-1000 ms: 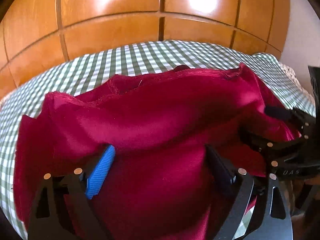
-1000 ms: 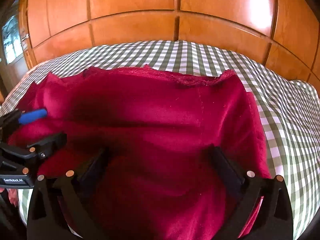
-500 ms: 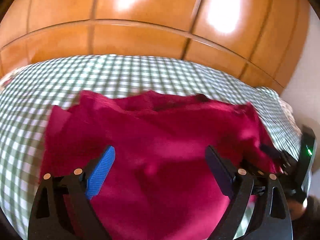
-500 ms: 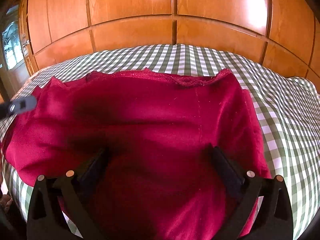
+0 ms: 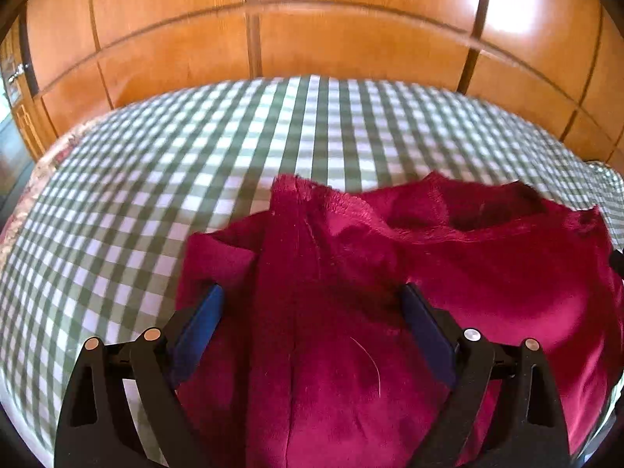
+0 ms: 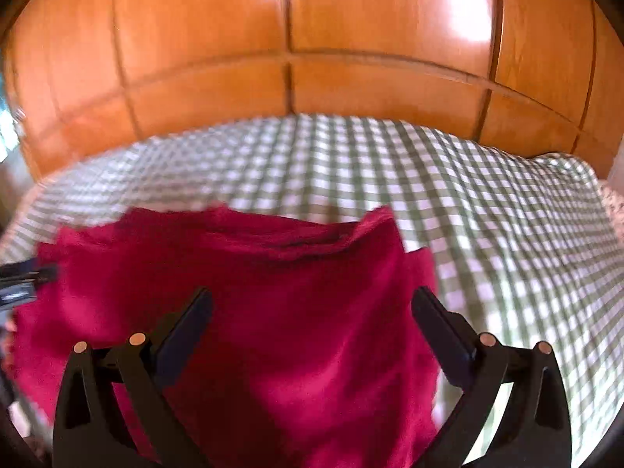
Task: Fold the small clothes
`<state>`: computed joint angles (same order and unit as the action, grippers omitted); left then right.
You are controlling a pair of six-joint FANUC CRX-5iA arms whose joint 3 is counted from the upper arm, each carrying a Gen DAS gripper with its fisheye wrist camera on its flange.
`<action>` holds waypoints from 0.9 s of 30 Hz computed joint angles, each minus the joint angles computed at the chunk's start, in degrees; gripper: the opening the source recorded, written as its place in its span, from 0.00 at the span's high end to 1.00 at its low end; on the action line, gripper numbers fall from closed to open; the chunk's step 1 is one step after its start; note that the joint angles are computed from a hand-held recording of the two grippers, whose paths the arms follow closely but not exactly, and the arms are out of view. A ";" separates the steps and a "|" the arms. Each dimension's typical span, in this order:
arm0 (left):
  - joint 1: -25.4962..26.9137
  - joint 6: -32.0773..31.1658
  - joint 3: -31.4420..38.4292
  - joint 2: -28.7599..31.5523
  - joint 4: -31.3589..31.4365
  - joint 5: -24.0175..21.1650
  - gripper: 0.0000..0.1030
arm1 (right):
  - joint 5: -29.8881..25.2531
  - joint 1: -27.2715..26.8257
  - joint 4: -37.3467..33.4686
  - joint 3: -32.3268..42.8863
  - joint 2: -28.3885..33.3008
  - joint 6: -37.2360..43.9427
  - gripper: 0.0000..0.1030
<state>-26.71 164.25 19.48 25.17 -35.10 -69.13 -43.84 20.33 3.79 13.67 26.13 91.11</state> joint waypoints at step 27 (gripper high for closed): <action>-3.07 13.15 -7.32 -6.19 -7.80 3.26 0.06 | 3.68 0.29 21.61 -8.46 1.85 -26.80 0.02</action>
<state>-29.77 177.40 12.16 18.97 -42.90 -65.87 -40.16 20.63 25.40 5.21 27.97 64.31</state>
